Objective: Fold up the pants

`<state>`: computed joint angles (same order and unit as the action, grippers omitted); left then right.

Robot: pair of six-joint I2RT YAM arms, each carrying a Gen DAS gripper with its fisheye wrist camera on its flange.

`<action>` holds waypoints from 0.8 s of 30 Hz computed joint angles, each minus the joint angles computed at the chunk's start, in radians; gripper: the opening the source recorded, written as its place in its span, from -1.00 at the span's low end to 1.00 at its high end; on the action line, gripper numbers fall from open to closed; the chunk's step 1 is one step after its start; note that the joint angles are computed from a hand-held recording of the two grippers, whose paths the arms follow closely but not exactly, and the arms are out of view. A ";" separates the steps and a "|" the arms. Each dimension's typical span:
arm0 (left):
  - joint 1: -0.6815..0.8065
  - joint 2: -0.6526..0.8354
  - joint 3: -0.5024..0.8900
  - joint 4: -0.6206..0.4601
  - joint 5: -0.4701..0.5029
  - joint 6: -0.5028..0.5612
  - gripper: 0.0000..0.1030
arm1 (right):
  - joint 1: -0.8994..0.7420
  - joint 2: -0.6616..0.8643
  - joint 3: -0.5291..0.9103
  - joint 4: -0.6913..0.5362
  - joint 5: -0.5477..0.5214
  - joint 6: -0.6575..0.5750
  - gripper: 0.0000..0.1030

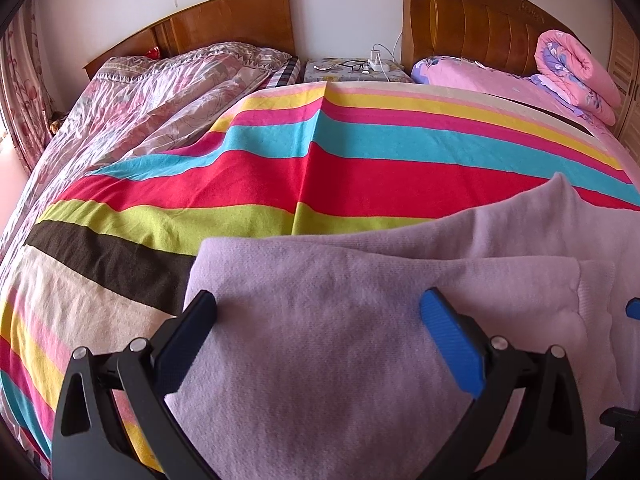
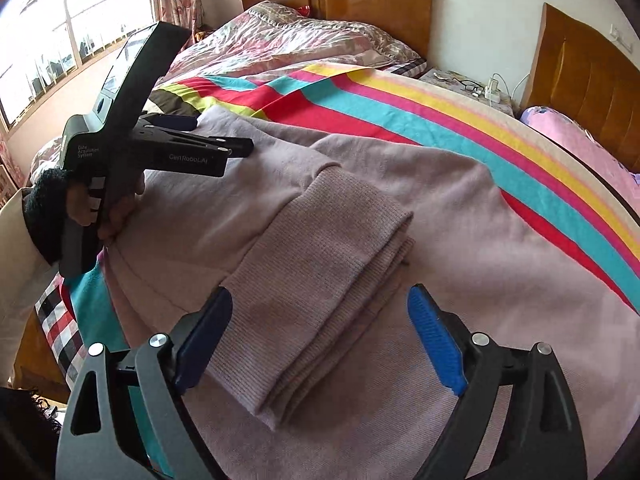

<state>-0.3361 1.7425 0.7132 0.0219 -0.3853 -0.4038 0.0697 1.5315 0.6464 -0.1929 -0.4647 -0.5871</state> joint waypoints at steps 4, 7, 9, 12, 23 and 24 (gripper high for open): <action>-0.064 -0.013 0.037 -0.084 -0.088 -0.037 0.97 | -0.167 -0.044 0.016 -0.056 -0.078 -0.054 0.68; -0.161 -0.062 0.073 -0.132 -0.107 -0.100 0.97 | -0.300 -0.024 0.045 -0.081 -0.109 -0.098 0.71; -0.240 -0.036 0.144 -0.151 -0.113 -0.098 0.97 | -0.371 0.024 0.077 -0.091 -0.102 -0.109 0.71; -0.347 0.090 0.307 -0.180 -0.108 -0.036 0.97 | -0.439 0.103 0.116 -0.091 -0.045 -0.133 0.71; -0.448 0.386 0.568 -0.299 -0.168 -0.006 0.97 | -0.697 0.187 0.130 -0.188 -0.096 -0.500 0.72; -0.454 0.384 0.584 -0.327 -0.180 -0.013 0.97 | -0.706 0.179 0.131 -0.199 -0.102 -0.510 0.72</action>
<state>-0.7903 2.1261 1.2971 -0.3054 -0.5656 -0.4168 -0.6365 1.7106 0.7773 -0.3923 -0.5670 -1.0976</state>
